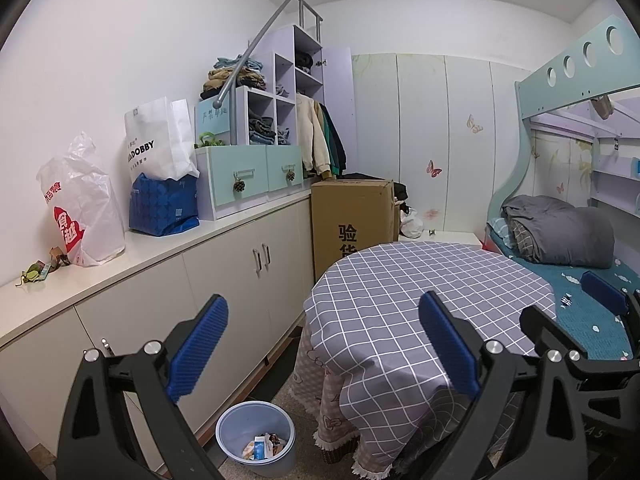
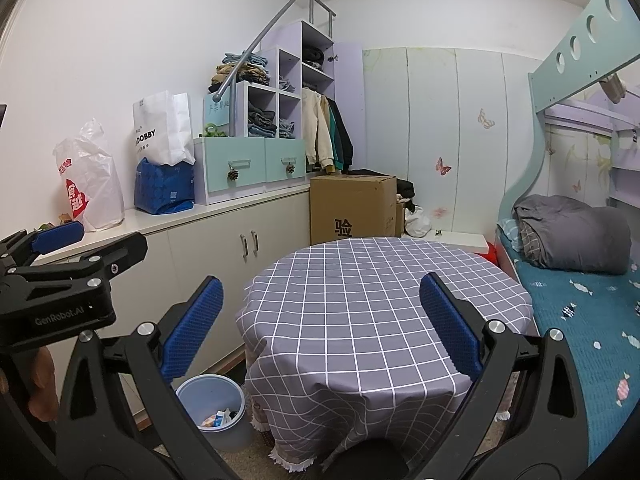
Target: Collect trash
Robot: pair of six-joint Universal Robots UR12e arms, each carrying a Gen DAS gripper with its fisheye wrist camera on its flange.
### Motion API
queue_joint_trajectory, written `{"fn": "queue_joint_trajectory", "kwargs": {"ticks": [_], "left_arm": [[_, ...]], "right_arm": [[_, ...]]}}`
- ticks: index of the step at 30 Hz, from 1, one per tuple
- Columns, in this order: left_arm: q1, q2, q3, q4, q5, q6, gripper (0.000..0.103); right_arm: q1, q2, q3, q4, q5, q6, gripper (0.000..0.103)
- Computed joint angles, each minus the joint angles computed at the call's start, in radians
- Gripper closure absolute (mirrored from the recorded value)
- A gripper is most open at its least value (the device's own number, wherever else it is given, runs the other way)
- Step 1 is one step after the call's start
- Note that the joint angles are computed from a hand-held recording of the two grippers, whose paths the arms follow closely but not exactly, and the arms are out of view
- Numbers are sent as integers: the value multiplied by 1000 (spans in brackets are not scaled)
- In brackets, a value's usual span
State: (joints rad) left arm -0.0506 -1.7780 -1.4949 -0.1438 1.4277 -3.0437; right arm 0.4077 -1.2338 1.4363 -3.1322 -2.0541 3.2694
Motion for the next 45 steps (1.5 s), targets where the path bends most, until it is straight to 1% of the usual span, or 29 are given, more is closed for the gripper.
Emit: {"fn": "queue_joint_trajectory", "kwargs": {"ticks": [35, 45], "left_arm": [[1, -3, 8, -14, -1, 5, 9], [1, -2, 7, -14, -1, 6, 9]], "right_arm": [[9, 9, -16, 21, 1, 16, 6], [5, 6, -15, 31, 8, 23, 6]]}}
